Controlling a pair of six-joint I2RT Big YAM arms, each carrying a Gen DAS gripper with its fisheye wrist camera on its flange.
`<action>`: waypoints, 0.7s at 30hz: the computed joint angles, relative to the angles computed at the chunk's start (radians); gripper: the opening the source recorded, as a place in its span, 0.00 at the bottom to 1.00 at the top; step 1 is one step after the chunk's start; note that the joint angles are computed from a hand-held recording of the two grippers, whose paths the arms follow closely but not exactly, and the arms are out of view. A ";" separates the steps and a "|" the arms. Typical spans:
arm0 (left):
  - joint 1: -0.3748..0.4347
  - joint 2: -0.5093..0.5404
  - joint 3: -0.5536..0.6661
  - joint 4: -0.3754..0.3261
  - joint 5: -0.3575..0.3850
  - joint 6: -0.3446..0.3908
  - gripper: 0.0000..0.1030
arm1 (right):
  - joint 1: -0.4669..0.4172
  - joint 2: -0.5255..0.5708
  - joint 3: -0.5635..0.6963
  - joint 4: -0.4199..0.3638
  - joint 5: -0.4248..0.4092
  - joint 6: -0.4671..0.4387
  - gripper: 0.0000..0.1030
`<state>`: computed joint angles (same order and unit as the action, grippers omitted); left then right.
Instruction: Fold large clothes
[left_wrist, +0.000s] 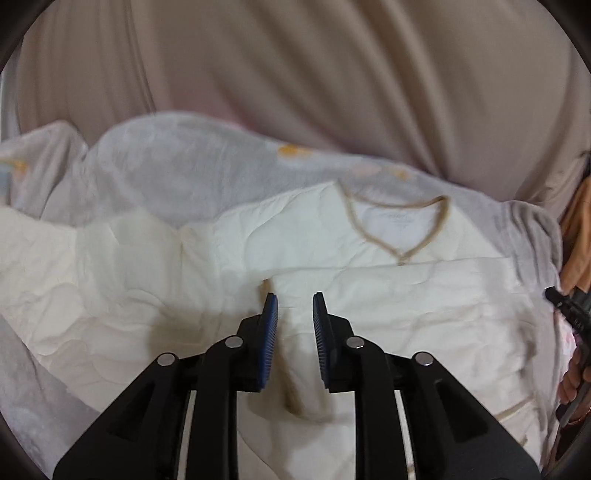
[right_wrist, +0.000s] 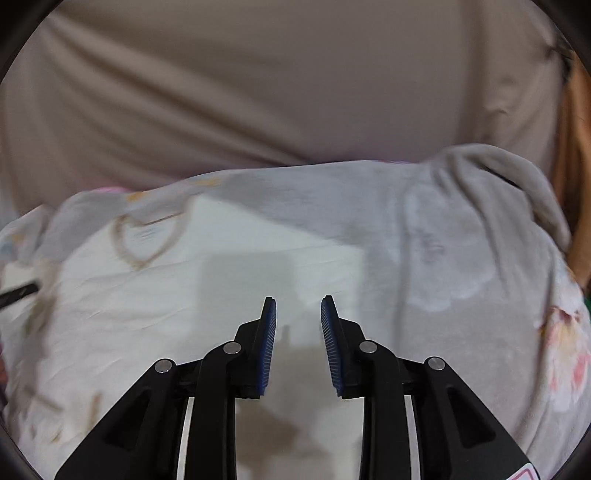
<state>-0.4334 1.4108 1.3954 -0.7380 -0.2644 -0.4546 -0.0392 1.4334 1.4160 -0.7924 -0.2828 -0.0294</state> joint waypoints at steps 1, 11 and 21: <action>-0.012 -0.010 -0.002 -0.003 0.015 0.011 0.20 | 0.020 -0.017 -0.007 -0.032 -0.039 -0.025 0.25; -0.027 0.058 -0.047 -0.097 0.052 0.039 0.21 | 0.009 0.024 -0.070 -0.126 0.048 -0.094 0.13; 0.007 -0.031 -0.102 -0.085 0.060 -0.008 0.17 | -0.019 -0.030 -0.071 -0.155 0.061 -0.091 0.08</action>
